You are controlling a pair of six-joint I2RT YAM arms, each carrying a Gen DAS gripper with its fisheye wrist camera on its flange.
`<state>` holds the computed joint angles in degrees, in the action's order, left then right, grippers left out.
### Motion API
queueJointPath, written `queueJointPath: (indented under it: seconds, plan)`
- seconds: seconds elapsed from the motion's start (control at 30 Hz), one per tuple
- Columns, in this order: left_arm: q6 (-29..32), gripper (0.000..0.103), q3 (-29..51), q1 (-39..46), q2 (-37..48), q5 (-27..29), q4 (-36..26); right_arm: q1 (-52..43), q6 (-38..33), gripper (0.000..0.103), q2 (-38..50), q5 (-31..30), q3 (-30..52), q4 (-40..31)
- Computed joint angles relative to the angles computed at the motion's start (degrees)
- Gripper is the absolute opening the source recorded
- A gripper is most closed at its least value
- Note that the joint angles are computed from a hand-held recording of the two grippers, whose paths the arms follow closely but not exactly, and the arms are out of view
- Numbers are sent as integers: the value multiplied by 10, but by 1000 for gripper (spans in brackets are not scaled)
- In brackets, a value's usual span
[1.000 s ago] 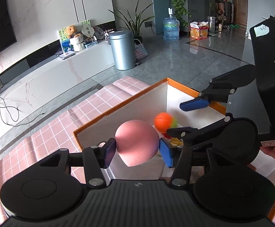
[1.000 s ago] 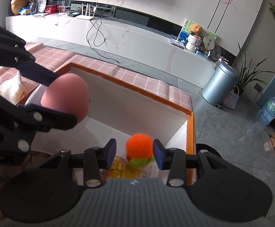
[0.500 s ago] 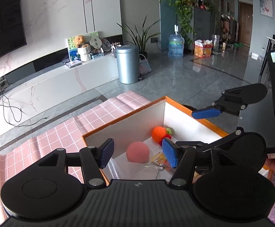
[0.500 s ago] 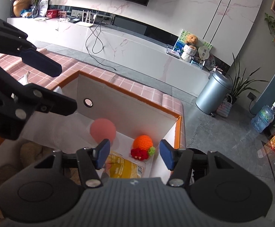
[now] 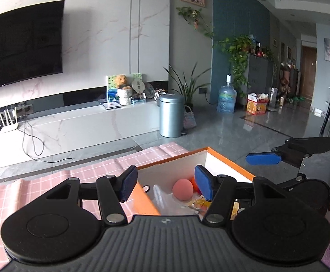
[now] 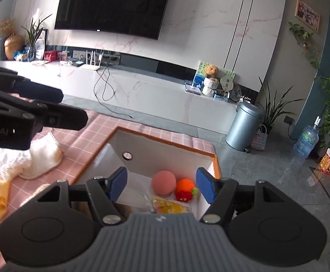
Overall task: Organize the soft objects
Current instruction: 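Open both tools to drop the two balls into the box, then grasp the yellow cloth with the left tool while the right tool moves toward the white plastic bag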
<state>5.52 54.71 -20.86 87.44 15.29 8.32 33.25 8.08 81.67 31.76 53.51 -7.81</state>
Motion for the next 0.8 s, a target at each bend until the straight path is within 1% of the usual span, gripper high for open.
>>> queueJointPath:
  seconds: [0.1,0.17,0.2,0.23,0.3,0.37,0.47,0.53,0.57,0.7,0.77,0.8]
  plan:
    - [-24,69,-41,28,-32,11,13,49,27,67,11,38,3,2]
    - [-36,69,-60,53,-53,20,3,83,57,67,25,61,14,-7]
    - [-42,67,-70,65,-62,22,1,99,69,68,29,71,15,-3]
    - [-50,63,-82,76,-71,23,6,114,76,68,31,79,14,4]
    - [-60,60,-107,99,-91,18,12,145,88,70,42,95,21,17]
    - [-58,55,-124,118,-105,14,6,173,90,73,58,106,31,31]
    - [-55,44,-143,156,-112,25,-6,201,96,78,89,109,50,38]
    - [-47,33,-148,182,-107,36,-18,214,114,78,116,105,68,30]
    - [-44,30,-149,192,-103,42,-23,217,119,78,127,97,75,27]
    - [-8,18,-156,250,-90,94,-58,231,161,78,173,89,106,1]
    - [2,12,-150,272,-75,108,-83,234,178,78,191,77,114,-6]
    - [3,7,-148,283,-66,118,-92,235,185,78,200,72,119,-12]
